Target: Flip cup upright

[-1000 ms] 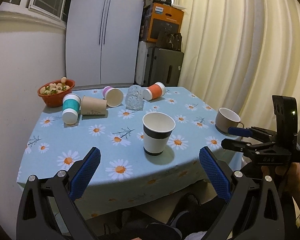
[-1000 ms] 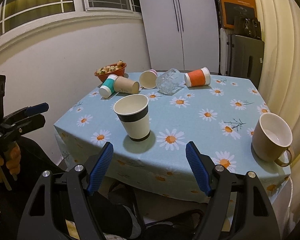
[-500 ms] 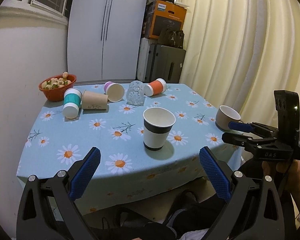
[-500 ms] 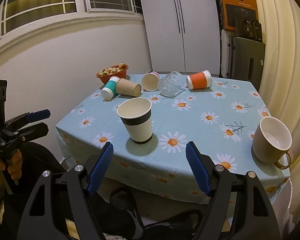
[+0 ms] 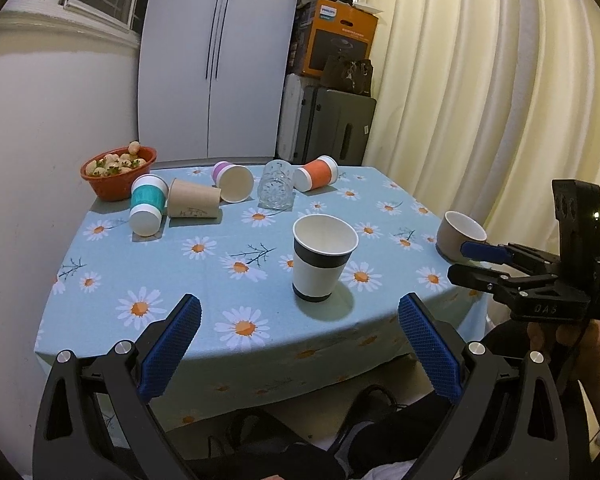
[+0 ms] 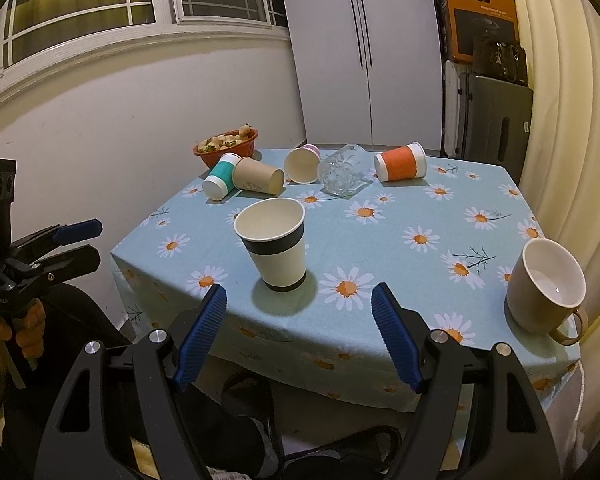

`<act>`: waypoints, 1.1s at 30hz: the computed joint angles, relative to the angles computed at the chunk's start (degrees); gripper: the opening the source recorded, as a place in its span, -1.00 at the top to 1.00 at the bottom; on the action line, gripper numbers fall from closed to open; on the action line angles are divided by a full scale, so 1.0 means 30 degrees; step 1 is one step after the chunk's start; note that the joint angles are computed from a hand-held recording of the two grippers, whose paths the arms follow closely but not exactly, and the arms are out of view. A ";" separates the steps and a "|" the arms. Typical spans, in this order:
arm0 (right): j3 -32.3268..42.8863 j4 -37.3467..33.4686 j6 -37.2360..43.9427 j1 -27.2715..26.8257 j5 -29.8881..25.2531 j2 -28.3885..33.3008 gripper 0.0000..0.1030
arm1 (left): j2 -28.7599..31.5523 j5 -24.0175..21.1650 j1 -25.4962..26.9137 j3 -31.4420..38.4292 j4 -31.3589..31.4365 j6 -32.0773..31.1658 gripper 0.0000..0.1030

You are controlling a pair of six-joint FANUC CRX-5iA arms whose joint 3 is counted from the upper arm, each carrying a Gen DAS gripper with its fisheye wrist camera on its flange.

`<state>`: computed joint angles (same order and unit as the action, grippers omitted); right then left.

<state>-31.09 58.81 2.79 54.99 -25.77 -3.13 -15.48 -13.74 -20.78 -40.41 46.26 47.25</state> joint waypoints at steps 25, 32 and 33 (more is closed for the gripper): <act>-0.0225 -0.0195 0.0003 -0.0163 0.0214 -0.0156 -0.45 | 0.0509 -0.0302 0.0537 0.0816 -0.2839 0.2916 -0.88; -0.0124 -0.0562 0.0521 -0.0080 0.0037 -0.0134 -0.46 | 0.0731 -0.0624 0.0735 0.1197 -0.4166 0.4083 -0.88; -0.0102 -0.0571 0.0561 -0.0073 0.0020 -0.0104 -0.46 | 0.0768 -0.0657 0.0767 0.1281 -0.4486 0.4388 -0.88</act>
<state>-31.40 57.10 4.47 54.77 -25.71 -3.44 -13.18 -15.71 -18.48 -36.57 32.80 60.41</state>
